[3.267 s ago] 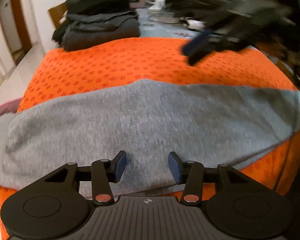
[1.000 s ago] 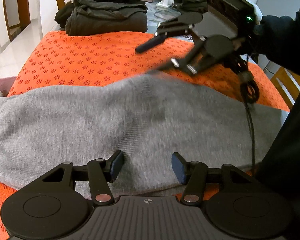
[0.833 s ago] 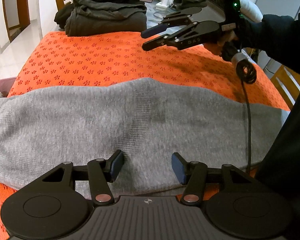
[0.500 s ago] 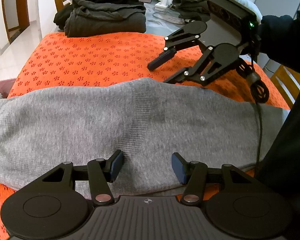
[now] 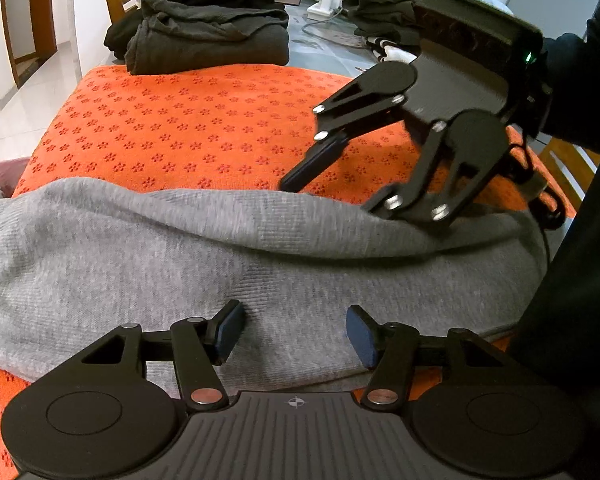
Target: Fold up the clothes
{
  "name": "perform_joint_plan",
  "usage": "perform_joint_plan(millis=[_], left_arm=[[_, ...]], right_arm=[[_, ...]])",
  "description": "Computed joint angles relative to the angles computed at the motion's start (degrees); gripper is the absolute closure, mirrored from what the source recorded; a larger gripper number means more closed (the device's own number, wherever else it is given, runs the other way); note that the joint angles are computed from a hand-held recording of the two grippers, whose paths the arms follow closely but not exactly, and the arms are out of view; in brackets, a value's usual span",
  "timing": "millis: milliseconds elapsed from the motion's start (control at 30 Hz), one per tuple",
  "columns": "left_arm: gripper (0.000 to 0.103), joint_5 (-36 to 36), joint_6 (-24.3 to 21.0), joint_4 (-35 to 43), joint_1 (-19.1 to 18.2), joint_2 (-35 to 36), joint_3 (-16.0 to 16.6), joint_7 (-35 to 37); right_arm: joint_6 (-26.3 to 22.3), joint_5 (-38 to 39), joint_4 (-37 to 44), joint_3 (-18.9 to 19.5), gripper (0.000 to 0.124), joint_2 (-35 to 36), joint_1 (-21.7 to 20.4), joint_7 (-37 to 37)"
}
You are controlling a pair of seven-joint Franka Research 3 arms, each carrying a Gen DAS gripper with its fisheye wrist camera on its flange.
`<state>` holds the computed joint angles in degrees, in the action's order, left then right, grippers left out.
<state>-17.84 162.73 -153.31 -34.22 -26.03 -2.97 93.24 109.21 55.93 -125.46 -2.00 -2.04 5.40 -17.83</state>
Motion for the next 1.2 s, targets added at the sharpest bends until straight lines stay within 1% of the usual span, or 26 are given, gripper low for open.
perform_joint_plan(millis=[33, 100, 133, 167, 300, 400, 500, 533, 600, 633, 800, 833, 867, 933, 1000, 1067, 1167, 1200], left_arm=[[0.043, -0.04, 0.01, -0.03, -0.04, -0.02, 0.04, 0.10], [0.043, -0.12, 0.01, -0.09, -0.14, -0.06, 0.15, 0.33], [0.043, -0.17, 0.05, -0.12, -0.18, -0.07, 0.19, 0.43], [0.043, -0.21, 0.09, -0.15, -0.21, -0.08, 0.22, 0.54], [0.043, -0.08, 0.77, -0.64, -0.24, -0.28, 0.03, 0.53], [0.043, 0.37, 1.12, -0.75, -0.22, -0.26, -0.10, 0.18], [0.043, 0.52, 1.20, -0.88, -0.57, -0.37, 0.23, 0.38], [0.043, 0.59, 1.25, -0.93, -0.57, -0.42, 0.22, 0.33], [0.043, 0.83, 1.60, -1.07, -0.47, -0.42, 0.04, -0.03], [0.043, 0.99, 1.98, -1.28, -0.42, -0.47, -0.11, -0.26], [0.043, 2.49, 3.80, -1.61, -0.34, 0.09, -0.40, -1.49], [0.043, 2.94, 3.62, -1.38, -0.08, 0.23, -0.57, -2.04], [0.044, 3.69, 3.33, -1.02, 0.83, 0.37, -1.26, -3.31], [0.044, 6.85, 3.51, -0.68, 5.11, 0.25, -4.74, -8.93], [0.044, 11.18, 6.09, -1.06, 10.22, -0.22, -8.44, -15.45], [0.044, 16.38, 9.03, -1.40, 16.98, -0.69, -13.19, -21.76], [0.044, 23.51, 11.71, -0.88, 26.41, -0.21, -19.43, -28.08], [0.044, 26.31, 12.37, -0.44, 30.51, -0.05, -22.52, -30.35]], right_arm=[[1.96, 0.69, -0.80, 0.35, 0.071, -0.36, 0.31, -0.49], [4.24, 2.05, -1.14, 0.67, 0.090, -0.27, 0.82, -0.65], [4.84, 2.26, -0.91, 0.74, 0.105, -0.03, 0.97, -0.34], [4.27, 2.02, -0.19, 0.56, 0.109, 0.35, 0.88, 0.00], [5.04, 3.81, 2.08, -0.42, 0.110, 1.35, -0.36, 2.02], [6.84, 3.06, 3.67, -0.39, 0.110, 3.14, -1.09, 3.96], [7.08, 2.27, 3.68, -0.09, 0.109, 3.60, -1.56, 4.80], [7.19, 2.01, 3.63, -0.01, 0.109, 3.66, -1.67, 5.02], [8.36, 1.64, 2.40, 0.06, 0.102, 2.16, -1.81, 4.89], [9.60, 1.43, 1.66, 0.04, 0.098, 1.31, -1.77, 5.42], [20.72, -1.34, -3.59, -0.24, 0.099, -4.60, -1.08, 11.62], [21.25, -1.56, -4.39, -0.67, 0.099, -5.94, -1.08, 13.58], [21.77, -1.89, -5.26, -0.99, 0.099, -7.35, -1.03, 15.70], [21.99, -2.42, -7.01, -1.66, 0.099, -10.20, -0.83, 19.83], [21.75, -2.90, -9.73, -2.12, 0.099, -13.89, -0.40, 23.00], [23.27, -3.55, -12.91, -1.89, 0.099, -17.45, 0.44, 25.89], [26.72, -3.95, -18.61, -1.39, 0.099, -22.80, 2.00, 30.58], [28.02, -4.20, -20.47, -1.15, 0.100, -24.51, 2.55, 32.19]])
